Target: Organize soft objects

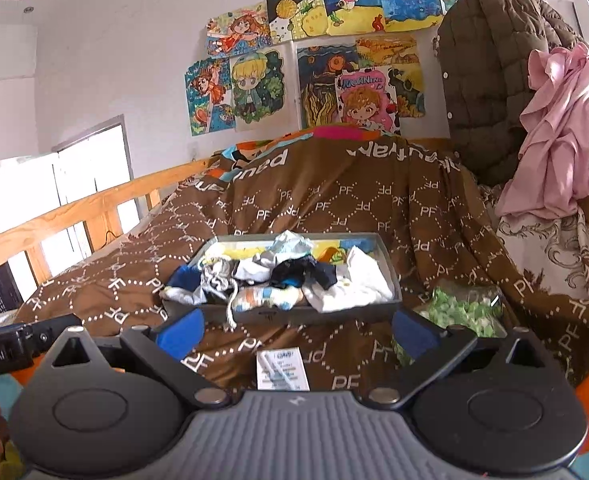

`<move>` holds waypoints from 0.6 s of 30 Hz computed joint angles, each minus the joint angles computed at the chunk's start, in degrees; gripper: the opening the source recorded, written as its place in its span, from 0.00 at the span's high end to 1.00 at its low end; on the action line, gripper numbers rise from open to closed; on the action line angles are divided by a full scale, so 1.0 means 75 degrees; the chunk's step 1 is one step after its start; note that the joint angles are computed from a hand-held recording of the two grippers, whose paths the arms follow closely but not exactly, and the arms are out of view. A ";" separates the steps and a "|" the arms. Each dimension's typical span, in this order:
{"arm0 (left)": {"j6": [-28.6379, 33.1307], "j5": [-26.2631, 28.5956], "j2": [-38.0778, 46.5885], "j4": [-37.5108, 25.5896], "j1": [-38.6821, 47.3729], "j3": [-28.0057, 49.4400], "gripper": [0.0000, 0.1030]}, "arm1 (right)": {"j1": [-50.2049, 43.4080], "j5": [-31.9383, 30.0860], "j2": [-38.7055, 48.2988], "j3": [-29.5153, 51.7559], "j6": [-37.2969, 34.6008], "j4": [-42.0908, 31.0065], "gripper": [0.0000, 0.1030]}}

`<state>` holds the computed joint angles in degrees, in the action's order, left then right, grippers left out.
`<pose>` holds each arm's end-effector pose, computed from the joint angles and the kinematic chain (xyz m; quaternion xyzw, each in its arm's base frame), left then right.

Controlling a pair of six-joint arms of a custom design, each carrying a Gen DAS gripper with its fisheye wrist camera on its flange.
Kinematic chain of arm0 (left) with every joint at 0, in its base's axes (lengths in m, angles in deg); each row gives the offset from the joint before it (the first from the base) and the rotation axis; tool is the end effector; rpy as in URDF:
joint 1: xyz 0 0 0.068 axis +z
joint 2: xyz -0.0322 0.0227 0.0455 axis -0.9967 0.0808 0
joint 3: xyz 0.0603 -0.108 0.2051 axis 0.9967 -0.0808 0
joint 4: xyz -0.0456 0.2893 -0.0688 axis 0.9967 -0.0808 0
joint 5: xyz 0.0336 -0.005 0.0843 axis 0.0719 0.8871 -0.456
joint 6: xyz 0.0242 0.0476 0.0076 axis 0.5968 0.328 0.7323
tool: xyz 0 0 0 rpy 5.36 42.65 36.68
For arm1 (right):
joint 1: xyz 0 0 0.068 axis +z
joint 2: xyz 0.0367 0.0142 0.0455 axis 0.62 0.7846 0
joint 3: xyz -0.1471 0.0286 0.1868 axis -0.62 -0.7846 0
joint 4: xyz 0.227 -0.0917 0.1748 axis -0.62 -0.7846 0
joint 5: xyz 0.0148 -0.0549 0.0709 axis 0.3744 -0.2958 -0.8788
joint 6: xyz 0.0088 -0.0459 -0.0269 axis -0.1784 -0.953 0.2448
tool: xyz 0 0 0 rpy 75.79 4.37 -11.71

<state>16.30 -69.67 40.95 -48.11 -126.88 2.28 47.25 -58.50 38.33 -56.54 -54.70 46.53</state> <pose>0.2759 -0.2169 0.0623 -0.0539 0.8142 -0.0786 0.5726 0.2852 0.0444 0.0565 -0.0192 0.8181 0.0692 0.5706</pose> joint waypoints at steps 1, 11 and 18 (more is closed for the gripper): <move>-0.0060 0.0065 0.0021 0.0072 -0.0030 -0.0066 0.01 | 0.0039 0.0062 0.0027 -0.0050 0.0008 0.0053 0.00; -0.0134 0.0124 0.0533 0.0421 -0.0170 -0.0236 0.01 | 0.0246 0.0567 0.0244 -0.0474 0.0160 0.0206 0.00; -0.0215 0.0119 0.0761 0.0811 -0.0216 -0.0475 0.01 | 0.0617 0.1188 0.0127 -0.0897 0.0374 0.0546 0.00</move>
